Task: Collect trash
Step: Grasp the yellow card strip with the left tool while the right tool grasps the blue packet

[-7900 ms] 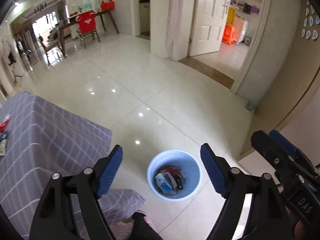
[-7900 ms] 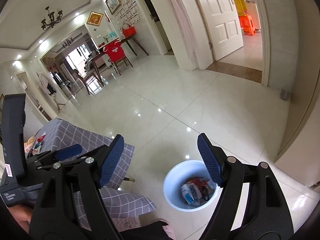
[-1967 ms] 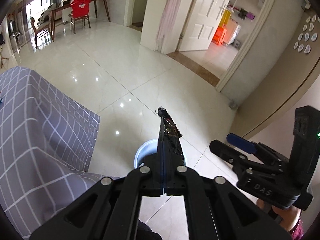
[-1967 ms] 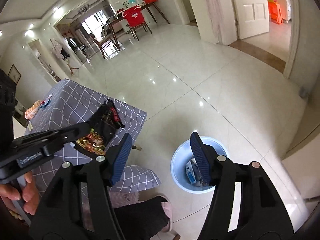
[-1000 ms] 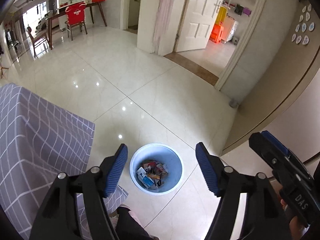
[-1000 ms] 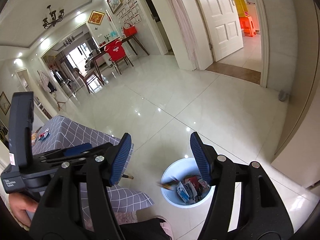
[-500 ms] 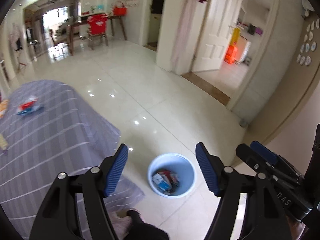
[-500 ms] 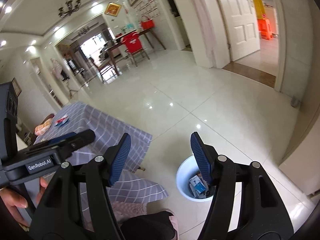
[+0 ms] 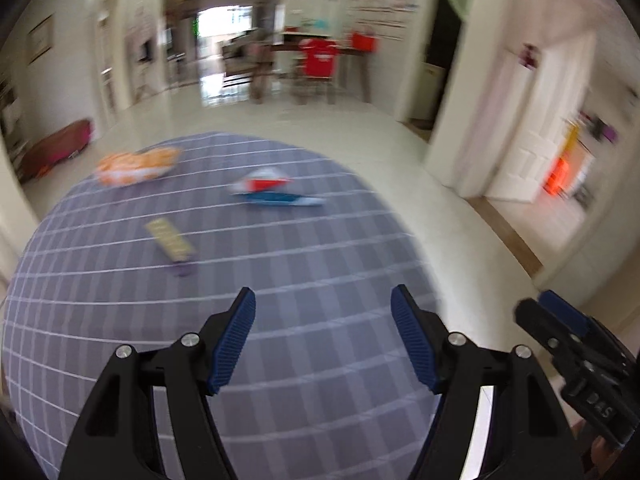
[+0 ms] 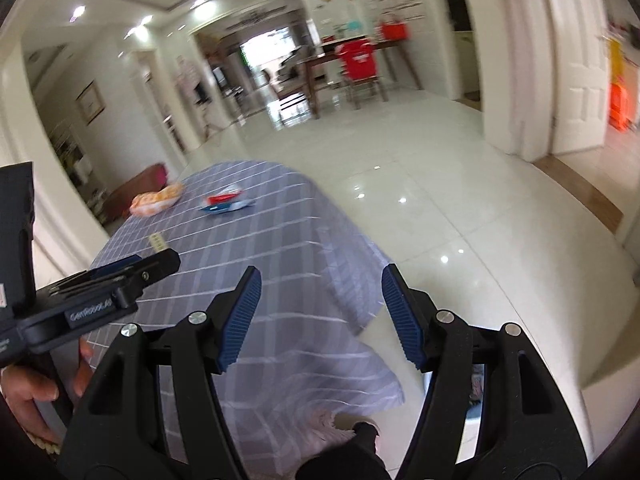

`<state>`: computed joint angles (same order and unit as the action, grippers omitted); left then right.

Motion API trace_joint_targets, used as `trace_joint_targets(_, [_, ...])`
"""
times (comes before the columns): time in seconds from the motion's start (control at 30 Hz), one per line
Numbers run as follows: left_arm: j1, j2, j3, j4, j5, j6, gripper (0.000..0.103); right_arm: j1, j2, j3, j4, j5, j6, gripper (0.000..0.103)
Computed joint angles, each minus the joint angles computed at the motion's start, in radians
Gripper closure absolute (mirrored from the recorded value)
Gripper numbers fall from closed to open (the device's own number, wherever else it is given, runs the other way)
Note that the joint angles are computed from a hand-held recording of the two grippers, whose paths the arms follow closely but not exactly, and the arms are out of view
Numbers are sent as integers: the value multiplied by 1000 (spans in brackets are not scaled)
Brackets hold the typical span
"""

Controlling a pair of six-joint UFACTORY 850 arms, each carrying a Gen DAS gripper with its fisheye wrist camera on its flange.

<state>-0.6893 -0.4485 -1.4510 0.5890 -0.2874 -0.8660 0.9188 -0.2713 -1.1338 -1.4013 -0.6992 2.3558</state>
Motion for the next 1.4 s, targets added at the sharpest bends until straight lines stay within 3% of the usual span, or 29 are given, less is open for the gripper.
trace_joint_targets(0.17, [88,-23,-9,1,-9,-38,34,-52,-141,-199,96,83,-242,39])
trace_joint_targets(0.43, [180,-134,-128,-216,-44,160,40,-118,-347,-493,350,124,-688,36])
trace_joint_targets(0.63, [199,-214,-225,-350,-107,297,72,-170,-488,-697,534,136,-989,36])
trace_joint_targets(0.7, [198,-217,-224,-314,-103,277,81,-184,-533,-767,596,121,-1098,36])
trace_joint_targets(0.77, [211,-221,-224,-399,-81,360,96,-196,-569,-822,641,113,-1181,36])
trace_joint_targets(0.87, [233,-217,-214,-563,-55,506,103,-217,-632,-927,766,92,-1366,36])
trace_joint_targets(1.0, [262,-188,-167,-824,-20,739,103,-226,-724,-1073,895,28,-1564,36])
trace_joint_targets(1.07, [268,-172,-146,-884,-7,796,103,-230,-714,-1049,944,60,-1597,61])
trace_joint_targets(1.17, [266,-147,-119,-922,9,830,103,-222,-706,-1037,933,58,-1580,84])
trace_joint_targets(1.23, [261,-127,-97,-930,19,838,103,-215,-695,-1018,961,81,-1587,90])
trace_joint_targets(1.4, [260,-87,-48,-956,36,863,103,-177,-620,-890,902,159,-1472,92])
